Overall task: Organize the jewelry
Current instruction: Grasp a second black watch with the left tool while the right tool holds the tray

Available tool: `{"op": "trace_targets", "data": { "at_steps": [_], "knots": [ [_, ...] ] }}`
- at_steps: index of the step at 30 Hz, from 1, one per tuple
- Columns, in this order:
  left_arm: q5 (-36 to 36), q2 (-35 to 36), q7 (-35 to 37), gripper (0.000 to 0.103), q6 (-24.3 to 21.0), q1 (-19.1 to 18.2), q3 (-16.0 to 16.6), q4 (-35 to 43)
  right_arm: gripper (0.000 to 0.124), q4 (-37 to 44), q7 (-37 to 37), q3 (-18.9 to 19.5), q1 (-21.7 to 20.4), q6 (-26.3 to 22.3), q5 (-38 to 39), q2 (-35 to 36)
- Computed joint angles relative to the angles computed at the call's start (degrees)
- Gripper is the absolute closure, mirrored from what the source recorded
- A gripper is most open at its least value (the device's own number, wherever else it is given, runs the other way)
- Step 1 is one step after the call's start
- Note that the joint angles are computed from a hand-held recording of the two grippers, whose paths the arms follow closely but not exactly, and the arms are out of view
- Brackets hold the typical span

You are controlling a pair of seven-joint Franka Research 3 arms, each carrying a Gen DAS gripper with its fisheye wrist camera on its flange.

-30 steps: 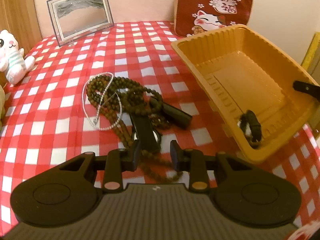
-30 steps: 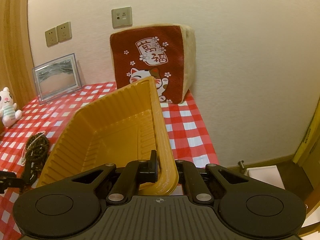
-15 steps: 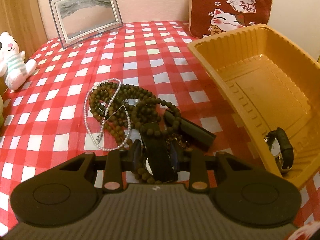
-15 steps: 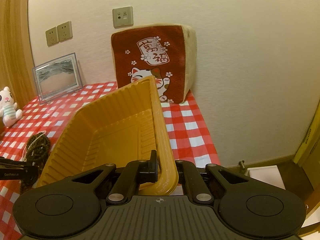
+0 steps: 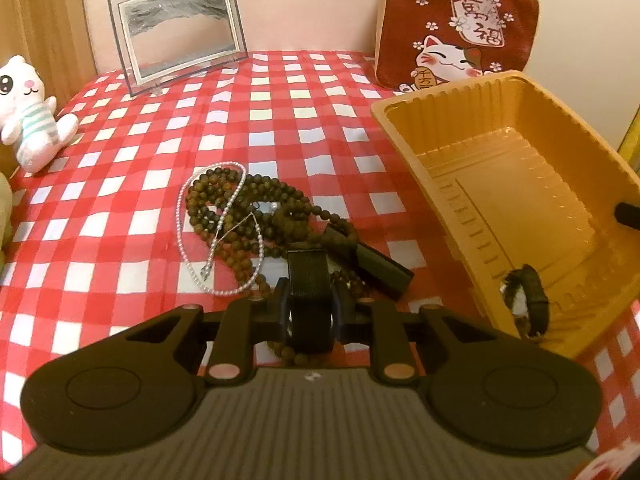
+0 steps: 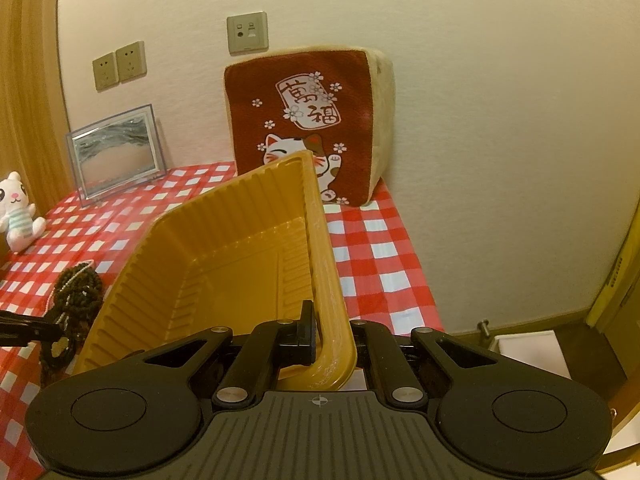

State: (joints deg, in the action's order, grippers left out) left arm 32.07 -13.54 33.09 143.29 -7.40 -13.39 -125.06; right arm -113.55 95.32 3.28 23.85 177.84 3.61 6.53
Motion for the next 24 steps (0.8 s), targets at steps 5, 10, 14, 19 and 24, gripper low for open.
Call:
{"op": "trace_targets", "data": {
  "at_steps": [5,10,14,19,24],
  "knots": [
    [-1.7,-4.0,0.6,0.084,-0.1,-0.5,0.1,-2.2,0.119,-0.4,-0.5,0.3,-0.1,0.4,0.6,-0.3],
    [-2.3,-7.2,0.4,0.084,-0.7,-0.2,-0.5,-3.1,0.119,-0.4,-1.7,0.8,-0.4,0.3,1.7,-0.3],
    [-3.3,-9.2,-0.3,0.084,0.8,0.1,-0.3,-3.9,0.119,-0.1,-3.1,1.3,-0.7,0.1,2.9,-0.2],
    [-3.9,-11.0,-0.7,0.084,1.9,0.8,-0.4,-4.0,0.119,-0.1,-3.7,1.3,-0.5,-0.1,3.5,-0.2],
    [-4.3,-10.4,0.1,0.084,3.6,0.7,-0.6,-2.8,0.119,-0.1,-3.8,1.2,-0.4,-0.2,3.7,-0.2]
  ]
}}
